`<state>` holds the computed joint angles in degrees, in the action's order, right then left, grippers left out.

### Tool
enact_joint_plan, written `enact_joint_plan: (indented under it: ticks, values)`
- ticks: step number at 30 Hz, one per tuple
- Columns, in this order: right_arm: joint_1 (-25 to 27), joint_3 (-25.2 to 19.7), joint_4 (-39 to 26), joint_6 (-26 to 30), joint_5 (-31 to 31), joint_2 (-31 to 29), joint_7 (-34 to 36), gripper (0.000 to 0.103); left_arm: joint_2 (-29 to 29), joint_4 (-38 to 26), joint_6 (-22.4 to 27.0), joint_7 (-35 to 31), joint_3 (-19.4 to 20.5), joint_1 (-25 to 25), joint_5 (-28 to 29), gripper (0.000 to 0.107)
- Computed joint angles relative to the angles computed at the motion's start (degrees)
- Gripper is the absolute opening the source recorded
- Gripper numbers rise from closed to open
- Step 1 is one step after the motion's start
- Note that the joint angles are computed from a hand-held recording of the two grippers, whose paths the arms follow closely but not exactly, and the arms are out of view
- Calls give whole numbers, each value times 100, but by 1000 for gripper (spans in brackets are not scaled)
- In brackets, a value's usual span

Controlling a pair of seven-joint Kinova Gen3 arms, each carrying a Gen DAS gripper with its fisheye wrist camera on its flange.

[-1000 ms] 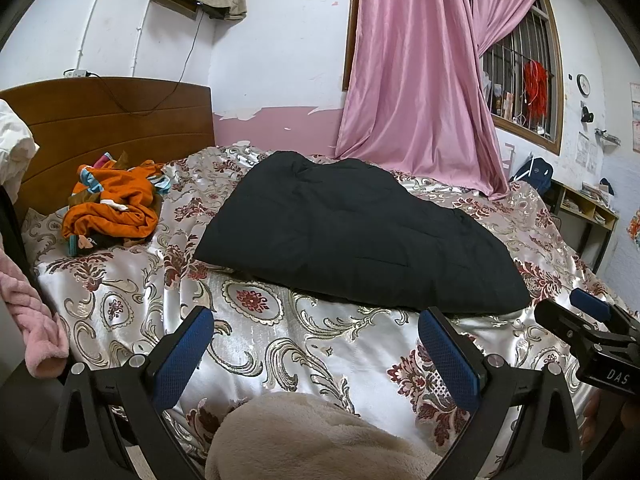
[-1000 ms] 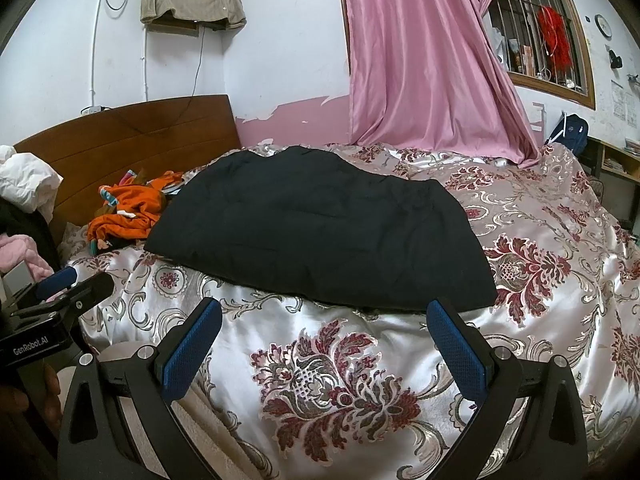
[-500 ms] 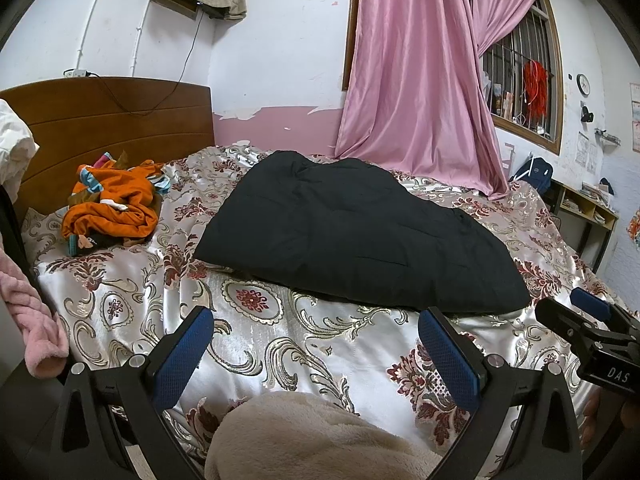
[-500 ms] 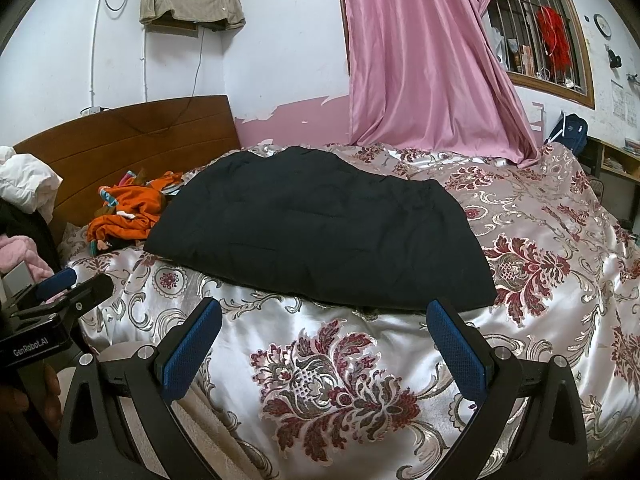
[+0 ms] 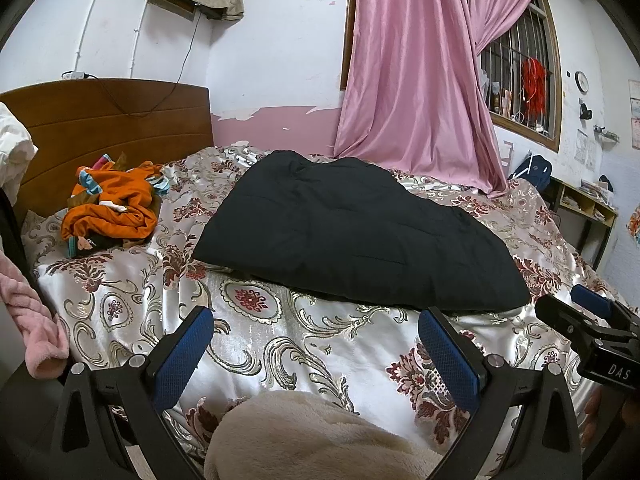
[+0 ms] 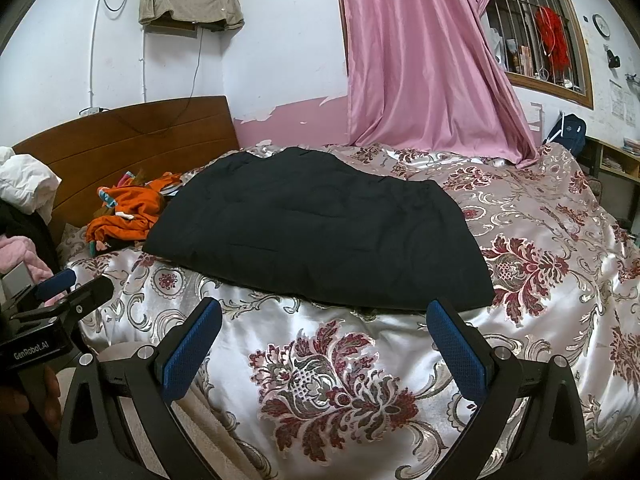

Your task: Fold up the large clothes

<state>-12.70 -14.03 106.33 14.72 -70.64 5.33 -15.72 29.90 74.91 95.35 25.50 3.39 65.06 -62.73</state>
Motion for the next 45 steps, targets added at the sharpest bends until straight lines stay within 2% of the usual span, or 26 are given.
enact_joint_plan:
  ticks: [39, 43, 45]
  values:
    - [16, 11, 13, 31, 23, -9, -11, 101, -40, 29, -60, 33, -4, 8, 11, 103]
    - [-10, 22, -3, 20, 81, -5, -81, 100, 167, -333, 473, -111, -70, 23, 112, 103]
    - [-17, 24, -14, 20, 135, -3, -139, 101, 166, -364, 576, -152, -96, 19, 196, 103]
